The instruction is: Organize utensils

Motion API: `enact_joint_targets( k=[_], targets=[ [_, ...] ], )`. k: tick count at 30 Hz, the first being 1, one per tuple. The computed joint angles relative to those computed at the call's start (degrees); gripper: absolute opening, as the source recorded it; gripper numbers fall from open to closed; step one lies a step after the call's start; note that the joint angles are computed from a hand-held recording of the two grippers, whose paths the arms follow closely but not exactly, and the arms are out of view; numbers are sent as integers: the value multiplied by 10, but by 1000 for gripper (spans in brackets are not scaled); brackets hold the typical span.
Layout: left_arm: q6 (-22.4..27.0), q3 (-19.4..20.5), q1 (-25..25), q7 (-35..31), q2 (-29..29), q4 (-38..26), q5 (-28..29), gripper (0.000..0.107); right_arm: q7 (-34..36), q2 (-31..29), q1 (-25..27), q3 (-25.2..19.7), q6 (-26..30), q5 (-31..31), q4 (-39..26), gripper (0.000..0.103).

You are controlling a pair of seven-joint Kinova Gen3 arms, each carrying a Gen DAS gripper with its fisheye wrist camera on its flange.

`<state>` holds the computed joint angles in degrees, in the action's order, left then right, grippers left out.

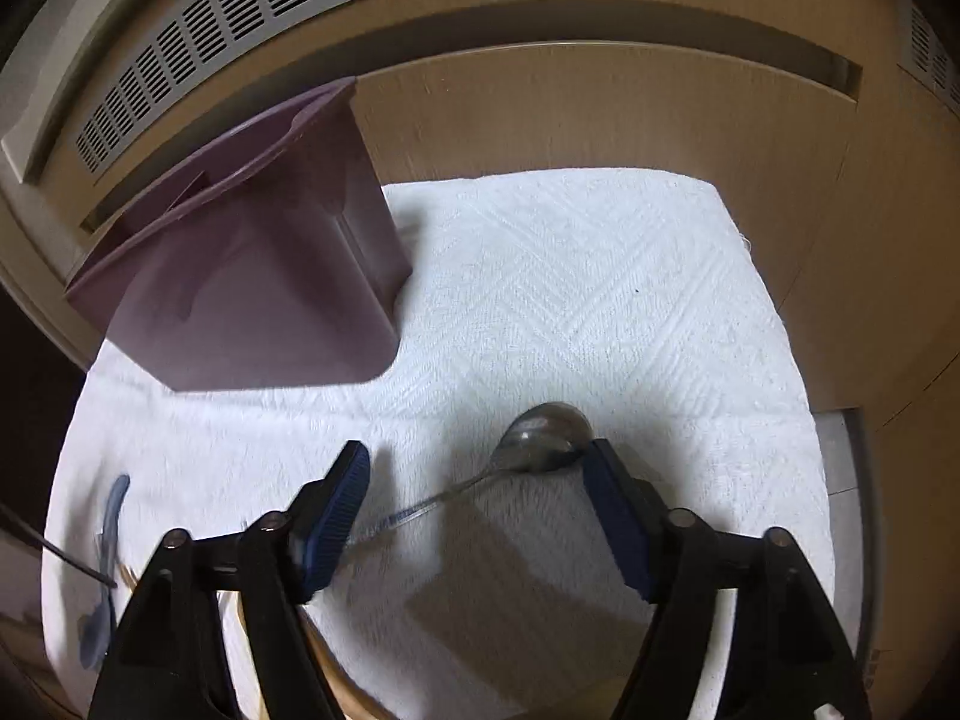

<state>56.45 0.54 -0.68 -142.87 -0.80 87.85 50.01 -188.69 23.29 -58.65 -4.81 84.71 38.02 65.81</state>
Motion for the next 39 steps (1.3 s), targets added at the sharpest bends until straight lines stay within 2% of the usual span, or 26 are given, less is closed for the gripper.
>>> enact_joint_targets(
  k=[2,3,6,10,11,12,13,14,17,19,22,25,28,30,33,35,37,39],
  targets=[
    [2,-1,-1,0,3,-1,4,34,4,-8,16,-6,-29,-21,7,92],
    [3,-1,-2,0,4,-1,5,34,6,-10,27,-12,-40,-33,8,103],
    [6,1,-3,5,7,-4,6,34,21,-5,39,-9,-31,-64,-12,103],
    [9,2,-5,8,7,-7,6,34,78,16,53,-12,-4,-88,-56,102],
    [9,2,-5,8,5,-7,5,34,75,21,44,-5,9,-80,-64,98],
    [8,2,-4,8,4,-7,4,34,76,31,25,11,30,-63,-76,81],
    [7,2,-4,9,4,-8,2,34,86,40,16,20,48,-55,-88,53],
    [6,2,-3,10,3,-9,0,34,97,47,9,28,60,-44,-93,44],
    [4,1,-2,12,0,-9,-2,34,114,56,7,30,74,-30,-103,32],
    [5,1,-1,14,-1,-10,-3,34,132,65,1,36,86,-20,-116,17],
    [2,2,2,16,-3,-12,-10,34,140,58,-9,41,82,-3,-109,5],
    [-2,0,5,14,-8,-10,-12,34,130,42,-33,40,82,21,-100,4],
    [-2,-1,8,18,-10,-12,-13,34,146,38,-60,37,105,54,-120,4],
    [0,-1,10,23,-12,-12,-11,34,163,47,-61,41,127,52,-148,4],
    [6,-4,12,21,-18,-8,-5,34,162,53,-52,49,129,46,-149,5],
    [5,-7,13,14,-25,-3,-5,34,160,56,-27,42,110,36,-131,9],
    [4,-12,13,10,-28,-2,-4,34,148,57,-13,45,93,19,-120,26],
    [3,-19,9,6,-29,1,1,34,126,58,-6,47,80,11,-108,31]
  ],
)
